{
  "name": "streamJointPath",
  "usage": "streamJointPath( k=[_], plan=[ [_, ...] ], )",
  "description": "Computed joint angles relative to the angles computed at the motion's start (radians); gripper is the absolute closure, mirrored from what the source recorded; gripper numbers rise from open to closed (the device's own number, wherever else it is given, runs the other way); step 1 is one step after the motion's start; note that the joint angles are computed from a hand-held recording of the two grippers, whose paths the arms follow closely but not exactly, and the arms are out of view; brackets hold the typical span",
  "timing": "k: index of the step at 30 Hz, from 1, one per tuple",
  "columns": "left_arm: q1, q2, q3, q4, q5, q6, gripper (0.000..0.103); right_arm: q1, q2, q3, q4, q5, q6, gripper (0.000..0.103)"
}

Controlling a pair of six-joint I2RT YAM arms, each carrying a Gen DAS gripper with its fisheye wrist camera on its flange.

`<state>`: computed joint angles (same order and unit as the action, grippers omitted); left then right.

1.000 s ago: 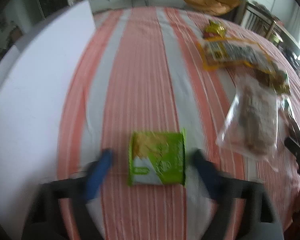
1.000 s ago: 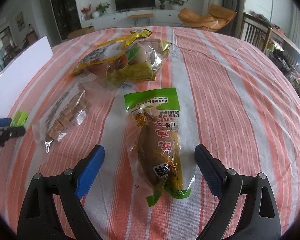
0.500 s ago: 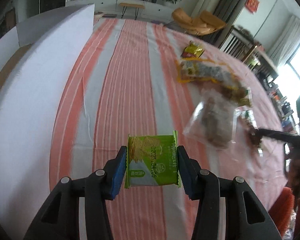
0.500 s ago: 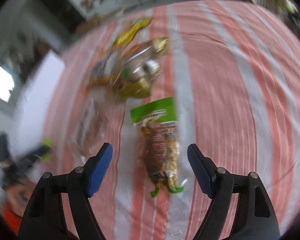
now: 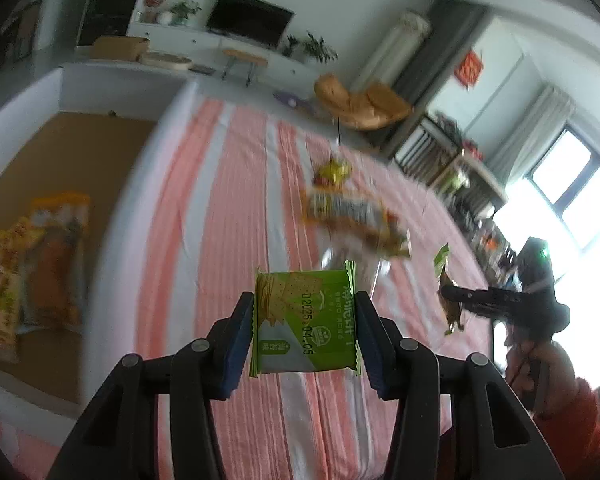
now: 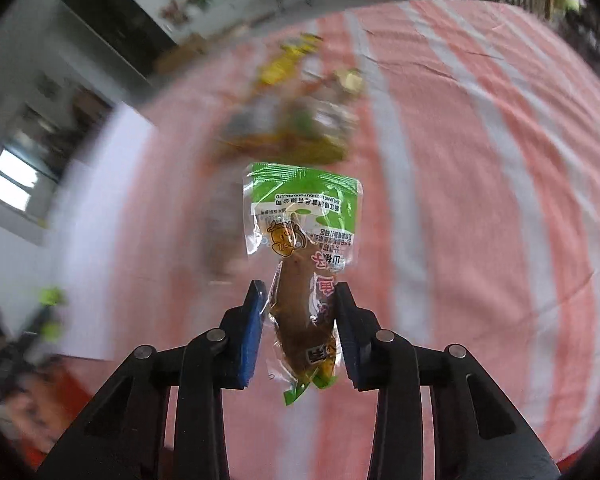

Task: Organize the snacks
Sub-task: 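Carry both snacks into the cardboard box and open both tools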

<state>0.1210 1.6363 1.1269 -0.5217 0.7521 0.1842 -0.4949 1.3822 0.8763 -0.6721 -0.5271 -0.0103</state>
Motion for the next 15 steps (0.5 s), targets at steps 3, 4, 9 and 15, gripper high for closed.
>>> streamJointPath(
  k=[3,4,9,15],
  plan=[
    [0.113,0.02,0.103,-0.067,0.054,0.003,0.055,0.165,-0.046,0.053,0.021,-0.081,0.163,0.067],
    [0.147,0.027,0.126,-0.075,0.055,0.007,0.055,0.247,-0.055,0.081,0.042,-0.094,0.225,0.067],
    [0.303,0.146,0.323,-0.131,-0.077,0.05,0.054,0.651,0.06,0.305,0.169,-0.066,0.431,0.067],
    [0.391,0.327,0.513,-0.199,-0.214,0.043,0.009,0.952,0.362,0.635,0.202,0.038,0.497,0.056]
  ],
)
